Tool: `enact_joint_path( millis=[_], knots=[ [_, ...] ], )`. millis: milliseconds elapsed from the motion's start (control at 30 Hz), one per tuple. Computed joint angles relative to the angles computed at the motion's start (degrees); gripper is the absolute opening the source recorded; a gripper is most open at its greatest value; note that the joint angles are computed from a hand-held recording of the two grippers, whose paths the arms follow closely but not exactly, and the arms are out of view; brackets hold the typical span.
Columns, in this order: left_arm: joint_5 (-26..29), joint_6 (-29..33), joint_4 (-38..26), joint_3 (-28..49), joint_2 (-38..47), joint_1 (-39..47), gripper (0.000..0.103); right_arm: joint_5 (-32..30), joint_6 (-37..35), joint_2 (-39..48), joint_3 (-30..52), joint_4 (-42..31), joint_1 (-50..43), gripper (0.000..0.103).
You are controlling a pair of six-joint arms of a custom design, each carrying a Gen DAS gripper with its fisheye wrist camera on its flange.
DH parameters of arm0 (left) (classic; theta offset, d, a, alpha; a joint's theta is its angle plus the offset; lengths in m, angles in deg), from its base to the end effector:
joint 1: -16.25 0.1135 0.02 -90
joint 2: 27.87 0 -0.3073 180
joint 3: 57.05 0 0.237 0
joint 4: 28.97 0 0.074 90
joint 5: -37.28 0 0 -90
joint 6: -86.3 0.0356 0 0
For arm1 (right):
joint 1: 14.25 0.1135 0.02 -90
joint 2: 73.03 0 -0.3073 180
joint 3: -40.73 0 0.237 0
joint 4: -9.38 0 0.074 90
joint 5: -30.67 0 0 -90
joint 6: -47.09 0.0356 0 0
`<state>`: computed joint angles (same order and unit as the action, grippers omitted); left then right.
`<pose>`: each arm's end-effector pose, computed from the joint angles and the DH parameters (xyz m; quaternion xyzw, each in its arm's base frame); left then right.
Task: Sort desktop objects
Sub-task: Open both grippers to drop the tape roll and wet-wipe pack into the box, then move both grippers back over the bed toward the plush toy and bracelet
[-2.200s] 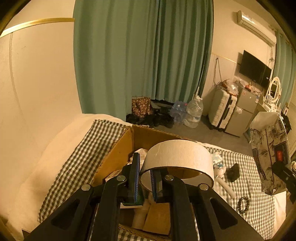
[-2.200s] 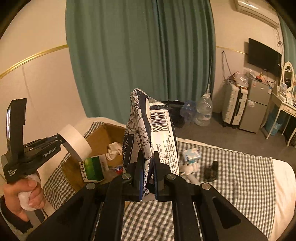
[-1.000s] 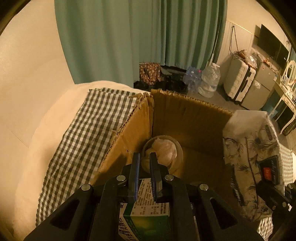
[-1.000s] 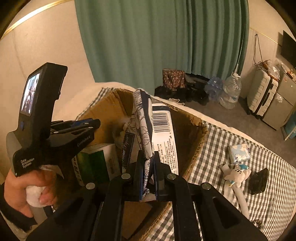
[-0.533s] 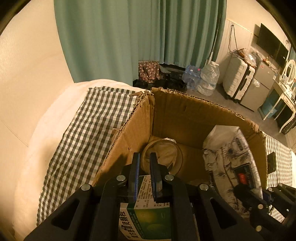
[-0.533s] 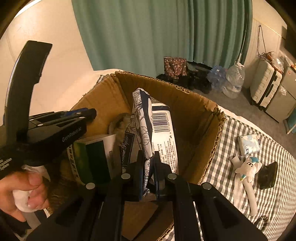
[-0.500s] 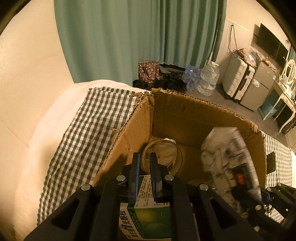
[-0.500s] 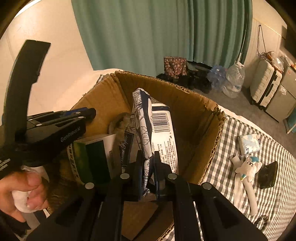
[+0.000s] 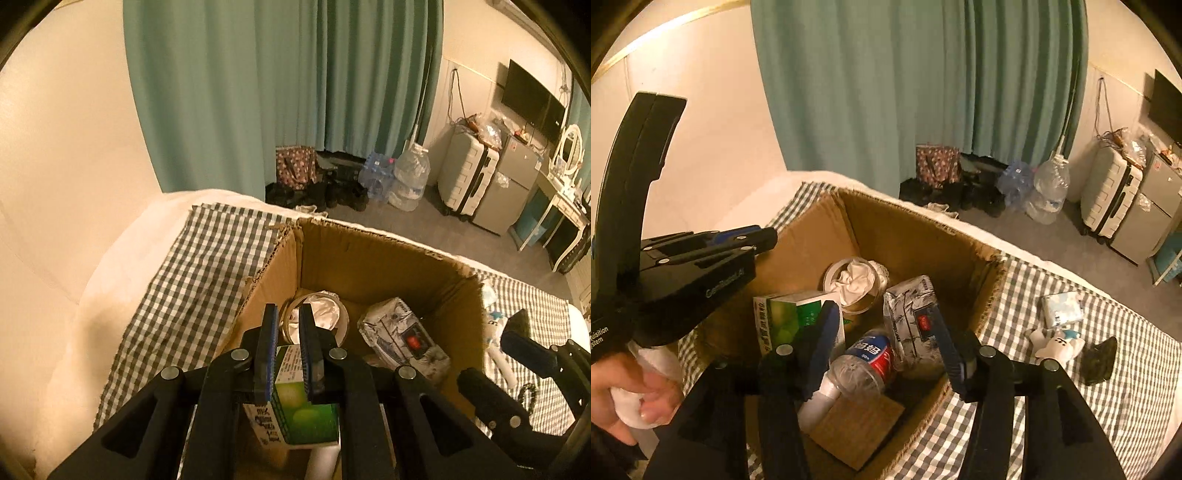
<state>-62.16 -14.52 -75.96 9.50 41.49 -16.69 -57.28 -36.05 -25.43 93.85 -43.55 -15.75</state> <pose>0.1868 -0.1141 0.3061 0.1518 0.9240 -0.0559 0.3466 0.1228 -0.0045 0.2826 0.0744 0.9286 0.0003 0.3635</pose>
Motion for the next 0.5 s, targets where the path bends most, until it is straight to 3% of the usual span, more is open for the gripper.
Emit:
enact_joint_path(
  millis=[300, 433, 500],
  knots=[
    [-2.7, -2.5, -8.3, 4.4, -7.5, -3.9, 0.012, 3.1, 3.2, -8.4, 8.9, -12.7, 1.4, 0.055],
    [-4.8, -5.5, -12.0, 6.7, -10.3, -7.9, 0.013, 9.2, 7.6, -11.4, 13.1, -18.2, 8.1, 0.057],
    [-6.7, -7.3, -13.6, 8.0, -11.1, -11.0, 0.021, 16.0, 13.1, -12.3, 16.1, -22.8, 16.5, 0.058]
  ],
)
